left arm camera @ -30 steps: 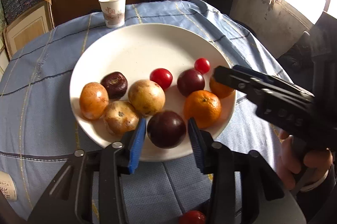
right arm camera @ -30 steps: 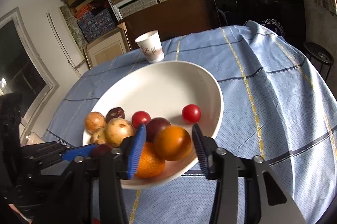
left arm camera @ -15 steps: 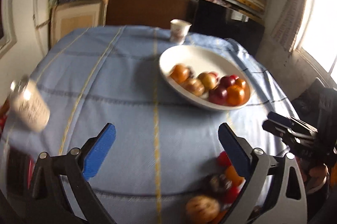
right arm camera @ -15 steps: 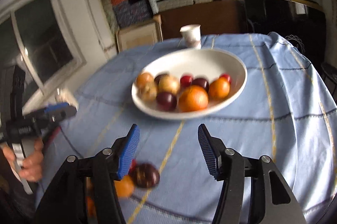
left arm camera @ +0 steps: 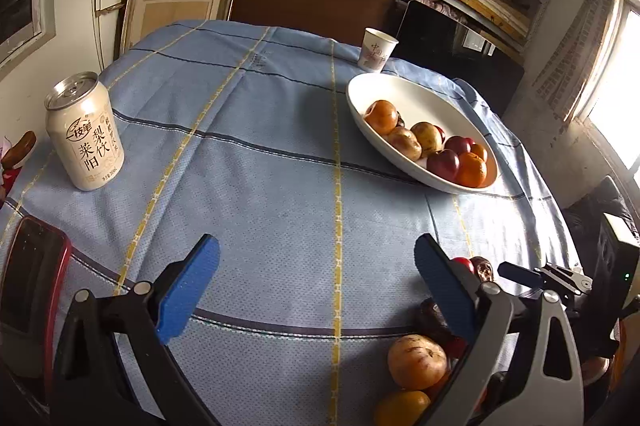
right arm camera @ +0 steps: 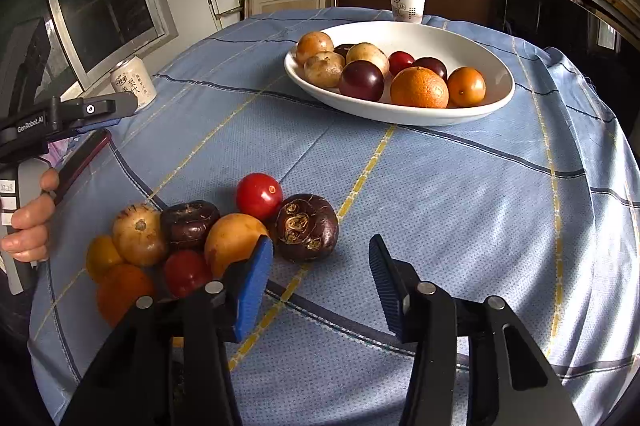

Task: Organize fruits
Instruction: 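Grasp a dark mangosteen with the right gripper while the left gripper reaches a pale striped fruit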

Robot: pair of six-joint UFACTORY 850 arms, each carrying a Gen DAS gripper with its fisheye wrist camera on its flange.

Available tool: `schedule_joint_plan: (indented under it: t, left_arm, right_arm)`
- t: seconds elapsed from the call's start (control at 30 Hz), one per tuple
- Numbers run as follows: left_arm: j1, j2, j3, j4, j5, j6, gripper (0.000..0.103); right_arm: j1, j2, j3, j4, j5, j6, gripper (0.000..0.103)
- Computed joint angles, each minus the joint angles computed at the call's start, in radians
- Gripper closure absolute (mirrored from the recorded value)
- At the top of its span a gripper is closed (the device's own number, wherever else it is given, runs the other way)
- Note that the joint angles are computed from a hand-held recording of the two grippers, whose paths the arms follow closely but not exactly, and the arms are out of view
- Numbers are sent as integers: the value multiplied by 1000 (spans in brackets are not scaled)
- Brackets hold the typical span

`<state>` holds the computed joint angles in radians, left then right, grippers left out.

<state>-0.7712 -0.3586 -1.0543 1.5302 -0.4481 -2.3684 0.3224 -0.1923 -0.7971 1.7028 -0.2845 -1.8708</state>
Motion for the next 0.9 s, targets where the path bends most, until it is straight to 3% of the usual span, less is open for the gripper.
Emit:
schedule_joint_plan:
  t: [0.23, 0.4, 0.53, 0.7, 0.83, 0.9]
  left_arm:
    - [-4, 0, -1, 3, 4, -1, 7]
    - [0, 9, 8, 9, 13, -15, 7]
    - [-2, 9, 7, -1, 25, 24, 7]
    - [11, -10, -13, -118, 238, 338, 7]
    - [-12, -22, -20, -157, 275, 457, 8]
    - [-14, -31, -27, -261, 294, 580, 13]
  right_arm:
    - [7, -36, -40, -44, 1, 50, 55]
    - [28, -70, -80, -138, 20, 155, 63]
    - [16, -58, -63, -16, 11, 57, 64]
    - [-22, -27, -33, 209, -16, -102, 63]
    - [-36, -34, -42, 112, -48, 18, 63]
    - [-31, -32, -40, 111, -41, 11, 63]
